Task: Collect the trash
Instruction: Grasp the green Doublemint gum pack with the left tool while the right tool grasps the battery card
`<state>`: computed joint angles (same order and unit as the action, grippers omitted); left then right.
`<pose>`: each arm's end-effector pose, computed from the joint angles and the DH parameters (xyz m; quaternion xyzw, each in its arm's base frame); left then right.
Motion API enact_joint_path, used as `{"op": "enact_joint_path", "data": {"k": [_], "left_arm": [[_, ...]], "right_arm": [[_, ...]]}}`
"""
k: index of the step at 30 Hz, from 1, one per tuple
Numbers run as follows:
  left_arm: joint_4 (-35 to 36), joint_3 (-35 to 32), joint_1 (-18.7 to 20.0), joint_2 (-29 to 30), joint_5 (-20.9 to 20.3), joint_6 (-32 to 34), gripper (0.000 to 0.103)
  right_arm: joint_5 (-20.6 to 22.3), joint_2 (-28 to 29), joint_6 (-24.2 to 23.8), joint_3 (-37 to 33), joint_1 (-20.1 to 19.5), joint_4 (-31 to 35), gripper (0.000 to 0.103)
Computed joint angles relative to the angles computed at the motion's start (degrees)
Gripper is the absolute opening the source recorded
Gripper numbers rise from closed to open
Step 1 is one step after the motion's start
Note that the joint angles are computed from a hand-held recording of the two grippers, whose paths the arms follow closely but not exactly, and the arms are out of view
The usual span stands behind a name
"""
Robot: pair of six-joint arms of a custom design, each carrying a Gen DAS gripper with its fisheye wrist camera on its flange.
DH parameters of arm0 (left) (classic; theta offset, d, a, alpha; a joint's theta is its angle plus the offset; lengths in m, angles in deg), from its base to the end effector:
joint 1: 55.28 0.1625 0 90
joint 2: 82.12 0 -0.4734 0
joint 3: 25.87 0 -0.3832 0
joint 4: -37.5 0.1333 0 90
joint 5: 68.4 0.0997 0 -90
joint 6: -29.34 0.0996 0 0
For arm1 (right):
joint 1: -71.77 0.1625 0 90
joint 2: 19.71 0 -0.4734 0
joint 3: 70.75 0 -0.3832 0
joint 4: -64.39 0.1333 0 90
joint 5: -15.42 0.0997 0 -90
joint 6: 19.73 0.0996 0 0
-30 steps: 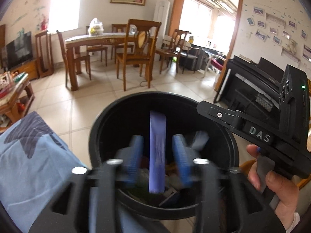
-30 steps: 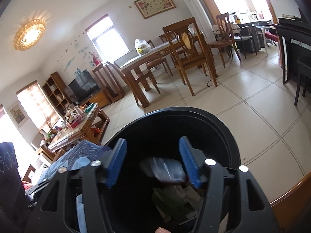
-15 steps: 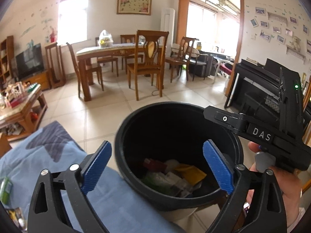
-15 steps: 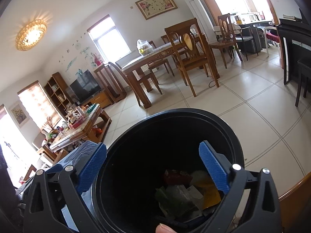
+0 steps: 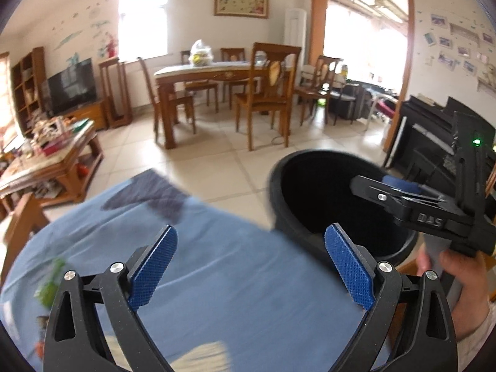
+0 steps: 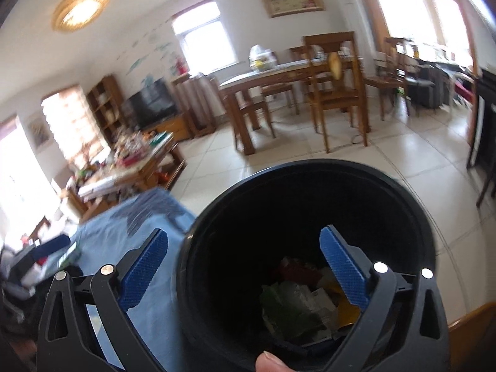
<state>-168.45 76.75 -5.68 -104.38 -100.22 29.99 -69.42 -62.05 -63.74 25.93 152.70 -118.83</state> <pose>-0.2319 -0.6088 -0.0206 0.1526 0.8313 -0.4085 0.3446 0.0281 -0.7267 0.1554 0.2971 -0.8941 0.3164 0.1106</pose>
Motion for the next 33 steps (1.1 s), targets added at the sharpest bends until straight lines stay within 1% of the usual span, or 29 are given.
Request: {"op": "enact_joint_path", "data": {"k": [2, 4, 6, 7, 9, 10, 11, 12, 14, 16, 18, 19, 20, 22, 23, 24, 25, 26, 27, 30, 33], "left_arm": [[-0.2, 4.0, 0.2, -2.6, 2.4, -0.6, 0.098], [1.1, 8.4, 0.7, -5.9, 5.6, -2.2, 0.098], [3.8, 11.4, 1.4, -8.9, 8.0, -4.8, 0.098], [6.8, 13.0, 2.1, -10.9, 8.5, -7.3, 0.098], [16.6, 15.9, 4.4, -16.2, 8.4, -15.0, 0.098], [19.9, 16.6, 5.5, -18.0, 8.3, -17.4, 0.098], [20.9, 17.3, 6.8, -19.6, 7.9, -17.7, 0.098], [20.7, 17.8, 7.8, -20.6, 7.3, -17.1, 0.098], [23.0, 18.1, 9.8, -22.6, 6.4, -18.2, 0.098], [22.7, 18.3, 11.6, -23.8, 4.3, -17.2, 0.097], [22.6, 18.3, 12.9, -24.4, 2.4, -16.1, 0.086], [23.3, 18.0, 13.2, -24.4, 2.0, -16.1, 0.083], [23.9, 18.0, 14.0, -24.9, 0.9, -16.0, 0.074], [22.8, 17.9, 14.8, -24.1, -0.6, -16.0, 0.066], [21.1, 18.2, 15.4, -24.2, -1.7, -15.1, 0.053], [20.3, 18.3, 15.7, -23.9, -1.7, -14.7, 0.044], [19.2, 18.2, 15.8, -23.7, -1.5, -13.8, 0.039], [18.8, 18.6, 15.7, -23.8, -1.7, -14.3, 0.034], [17.9, 18.9, 15.8, -24.0, -2.1, -14.4, 0.031], [13.3, 20.0, 16.2, -24.1, -3.8, -14.2, 0.031], [7.1, 21.9, 16.1, -24.5, -5.0, -13.6, 0.031]], "right_arm": [[-0.2, -0.2, -3.5, 1.3, 1.1, 2.2, 0.098], [-0.7, -0.4, -7.4, 2.6, 2.4, 4.9, 0.098], [-1.1, -0.6, -10.9, 4.1, 3.5, 6.5, 0.098], [-1.2, -0.7, -13.1, 5.0, 4.2, 7.9, 0.098], [-2.1, -0.8, -17.0, 6.1, 5.5, 11.6, 0.098], [-2.6, -0.8, -18.3, 6.4, 6.3, 13.0, 0.098], [-3.1, -0.7, -19.3, 6.8, 7.0, 14.0, 0.098], [-3.8, -0.5, -21.2, 7.1, 8.1, 15.4, 0.098], [-4.8, 0.0, -24.6, 7.3, 10.1, 17.2, 0.098], [-5.5, 0.6, -27.6, 7.4, 11.7, 18.9, 0.098], [-6.3, 1.4, -29.6, 7.2, 13.2, 20.3, 0.098], [-6.6, 1.8, -30.4, 6.9, 13.8, 21.3, 0.098], [-7.0, 2.7, -30.9, 5.9, 14.6, 23.1, 0.098], [-7.1, 3.9, -31.9, 4.5, 15.4, 25.6, 0.098], [-7.1, 4.6, -32.5, 3.5, 15.9, 27.4, 0.097], [-7.4, 5.0, -32.9, 3.2, 16.1, 28.3, 0.097], [-8.0, 5.8, -33.3, 2.5, 16.5, 28.9, 0.097], [-8.8, 6.7, -33.8, 1.8, 17.0, 29.4, 0.097], [-9.5, 7.6, -34.5, 1.1, 17.5, 30.3, 0.097], [-10.9, 9.8, -37.2, -0.4, 18.7, 31.8, 0.097], [-12.3, 11.6, -39.4, -1.6, 19.5, 32.4, 0.097]]}}
